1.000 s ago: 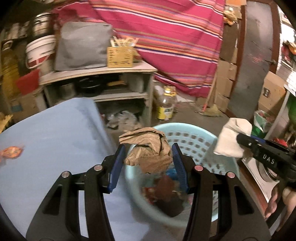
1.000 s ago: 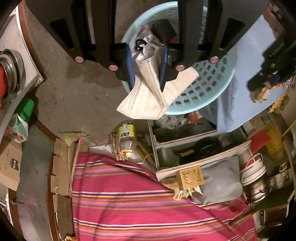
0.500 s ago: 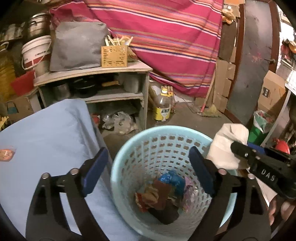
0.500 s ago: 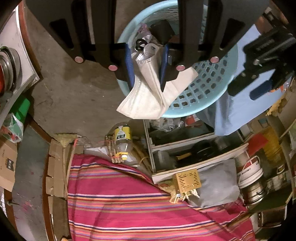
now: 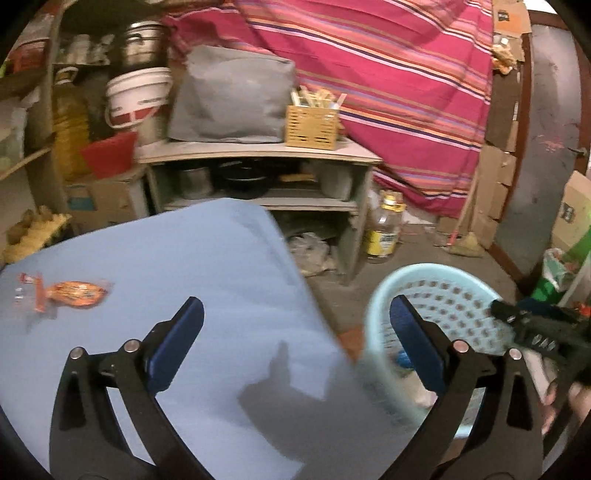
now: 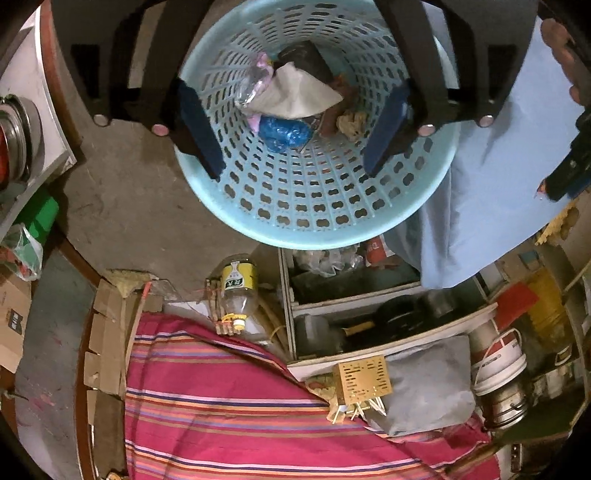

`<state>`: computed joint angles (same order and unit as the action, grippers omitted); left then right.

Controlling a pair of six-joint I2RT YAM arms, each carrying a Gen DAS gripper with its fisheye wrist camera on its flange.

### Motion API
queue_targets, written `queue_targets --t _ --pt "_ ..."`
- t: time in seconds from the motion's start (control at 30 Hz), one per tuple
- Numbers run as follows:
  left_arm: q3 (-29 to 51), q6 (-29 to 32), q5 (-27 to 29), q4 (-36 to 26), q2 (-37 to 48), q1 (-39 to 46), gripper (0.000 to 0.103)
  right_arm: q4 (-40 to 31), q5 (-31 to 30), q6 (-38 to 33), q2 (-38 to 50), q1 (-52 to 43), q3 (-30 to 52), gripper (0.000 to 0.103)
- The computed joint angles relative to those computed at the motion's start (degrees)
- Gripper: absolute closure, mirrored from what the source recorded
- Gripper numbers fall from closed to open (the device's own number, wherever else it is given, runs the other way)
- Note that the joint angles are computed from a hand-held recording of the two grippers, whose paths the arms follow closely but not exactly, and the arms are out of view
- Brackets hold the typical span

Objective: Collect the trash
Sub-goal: 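Grasp the clear-and-orange wrapper with the left tool while the right tool grasps the orange snack bag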

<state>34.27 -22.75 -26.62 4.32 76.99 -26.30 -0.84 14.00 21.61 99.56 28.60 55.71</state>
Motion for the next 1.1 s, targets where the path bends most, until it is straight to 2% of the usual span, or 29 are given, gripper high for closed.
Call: queue_targets --t 0.13,0.2,0.3,0.4,0.47,0.7,0.77,0.87,1.0,1.07,1.1 --pt "-4.9 4.3 2.9 -1.2 -7.4 8.0 0.006 -0.9 3.5 2.9 0.9 3.4 2.1 0.010" --pt "-6.9 6.9 5.1 -1.6 -10.9 13.2 0.005 -1.0 5.2 4.2 2.2 5.9 3.9 0.009" --pt "-9.3 11.8 10.5 -1.6 -14.6 24.4 0.005 -2.3 7.2 5.1 5.4 9.2 7.9 0.009" --pt "-9.3 15.9 18.7 -0.8 -14.1 37.5 0.005 -3.7 10.7 5.5 10.5 13.4 14.0 0.009" --pt "-8.0 17.9 24.3 0.4 -11.0 47.1 0.005 -4.1 11.6 5.8 13.2 15.1 17.4 0.004" --pt "-0.2 25.1 31.3 2.9 4.1 65.6 0.005 -3.8 12.0 6.3 22.8 20.2 29.8 0.004" --pt "3.3 26.5 33.6 2.7 9.8 69.1 0.005 -8.5 11.2 6.2 27.1 21.2 37.1 0.004" --pt "7.1 28.8 33.8 3.6 16.9 71.7 0.006 -17.6 10.2 6.7 33.5 22.4 48.9 0.004" --pt "10.3 31.5 36.2 3.1 22.2 74.3 0.006 -25.5 8.7 8.7 41.0 23.6 63.1 0.004" --pt "12.3 32.0 37.7 2.5 24.5 74.8 0.006 -28.8 9.4 8.7 44.7 24.3 70.0 0.004" --pt "13.5 32.4 38.4 2.0 25.7 75.1 0.006 -31.9 10.5 8.7 47.8 24.9 76.0 0.004"
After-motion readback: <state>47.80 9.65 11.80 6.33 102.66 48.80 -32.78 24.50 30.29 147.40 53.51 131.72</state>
